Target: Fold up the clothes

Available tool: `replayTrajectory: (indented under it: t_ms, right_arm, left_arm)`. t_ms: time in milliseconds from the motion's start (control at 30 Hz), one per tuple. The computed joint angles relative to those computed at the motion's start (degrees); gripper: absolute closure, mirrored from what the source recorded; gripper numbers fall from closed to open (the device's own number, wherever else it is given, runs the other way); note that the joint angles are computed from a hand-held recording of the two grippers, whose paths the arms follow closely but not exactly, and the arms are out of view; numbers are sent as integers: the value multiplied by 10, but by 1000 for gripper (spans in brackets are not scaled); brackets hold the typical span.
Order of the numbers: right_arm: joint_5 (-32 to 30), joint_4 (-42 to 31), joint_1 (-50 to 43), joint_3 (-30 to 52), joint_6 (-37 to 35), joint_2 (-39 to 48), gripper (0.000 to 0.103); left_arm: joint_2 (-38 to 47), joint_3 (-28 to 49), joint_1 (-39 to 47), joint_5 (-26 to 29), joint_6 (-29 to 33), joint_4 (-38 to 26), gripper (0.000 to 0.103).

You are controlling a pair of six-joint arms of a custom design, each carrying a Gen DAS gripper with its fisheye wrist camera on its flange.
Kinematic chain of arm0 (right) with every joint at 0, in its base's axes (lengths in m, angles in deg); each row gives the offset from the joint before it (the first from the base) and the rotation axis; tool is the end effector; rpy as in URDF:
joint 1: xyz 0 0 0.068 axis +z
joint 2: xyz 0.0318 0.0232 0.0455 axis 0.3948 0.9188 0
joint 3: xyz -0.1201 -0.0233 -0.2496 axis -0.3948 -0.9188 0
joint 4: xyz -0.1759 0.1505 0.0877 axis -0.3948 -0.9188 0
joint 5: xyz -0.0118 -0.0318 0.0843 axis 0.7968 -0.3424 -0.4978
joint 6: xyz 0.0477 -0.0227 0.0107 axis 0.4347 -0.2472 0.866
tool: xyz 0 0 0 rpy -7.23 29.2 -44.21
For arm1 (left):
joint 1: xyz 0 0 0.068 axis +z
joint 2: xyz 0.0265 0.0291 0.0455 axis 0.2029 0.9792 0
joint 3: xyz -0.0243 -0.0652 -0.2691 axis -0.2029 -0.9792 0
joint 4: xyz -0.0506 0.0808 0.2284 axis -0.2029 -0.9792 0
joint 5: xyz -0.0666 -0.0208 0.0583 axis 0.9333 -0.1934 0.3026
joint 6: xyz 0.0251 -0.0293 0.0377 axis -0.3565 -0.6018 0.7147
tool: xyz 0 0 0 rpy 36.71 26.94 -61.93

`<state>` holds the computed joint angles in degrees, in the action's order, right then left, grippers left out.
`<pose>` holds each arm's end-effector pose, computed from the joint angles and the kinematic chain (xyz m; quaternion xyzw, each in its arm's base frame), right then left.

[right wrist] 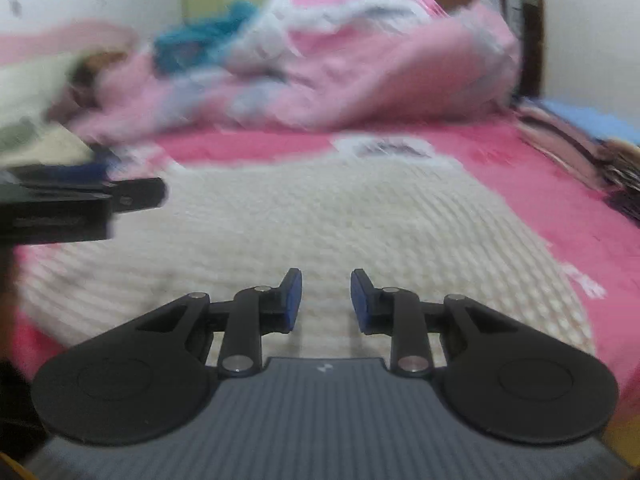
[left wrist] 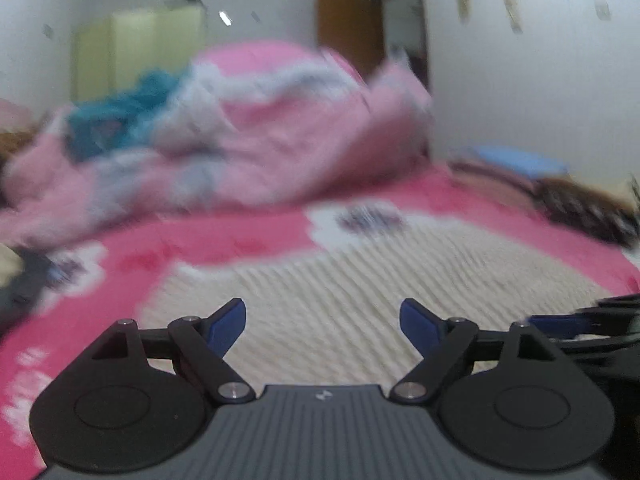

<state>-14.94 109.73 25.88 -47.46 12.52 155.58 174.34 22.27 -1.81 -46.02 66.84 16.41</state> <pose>0.2685 0.0195 0.1559 -0.1121 0.8690 0.0773 0.4757 0.2592 -0.0593 0.1599 0.0865 0.8525 -0.0227 0.5150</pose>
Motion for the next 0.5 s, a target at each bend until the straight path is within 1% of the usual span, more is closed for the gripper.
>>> replayTrajectory:
  t_ms: [33, 67, 100, 133, 200, 233, 300, 333, 367, 400, 433, 500]
  right_arm:
    - [-9, 24, -7, 3, -6, 47, 77]
    - [-25, 65, -17, -9, -6, 70, 77]
    - [-25, 59, -15, -7, -13, 64, 77]
    - [-22, 30, -14, 2, -15, 50, 77]
    - [-42, -38, -28, 32, 10, 16, 78]
    - [-46, -36, -37, 31, 15, 0, 77]
    - [-16, 6, -44, 24, 18, -12, 76]
    - [1, 26, -44, 28, 18, 5, 74]
    - [10, 29, -47, 45, 15, 44, 71]
    - [14, 38, -51, 60, 10, 83, 70]
    - [6, 65, -55, 60, -3, 115, 68]
    - [36, 98, -37, 46, -33, 117, 67]
  left_arm:
    - [33, 23, -4, 4, -6, -26, 18]
    - [65, 45, -8, 8, -14, -49, 15]
    - [91, 51, -8, 8, -32, -40, 12]
    - [96, 39, -1, 18, -42, -10, 11]
    - [90, 49, 11, 39, -47, -32, 11]
    - [90, 52, 15, 45, -47, -36, 11]
    - [91, 52, 14, 44, -42, -33, 11]
    - [91, 49, 16, 44, -42, -30, 10]
    - [91, 48, 18, 45, -41, -28, 10]
    - [92, 51, 19, 48, -43, -32, 9]
    - [93, 52, 17, 47, -46, -32, 8]
    - [94, 50, 15, 47, -48, -30, 6]
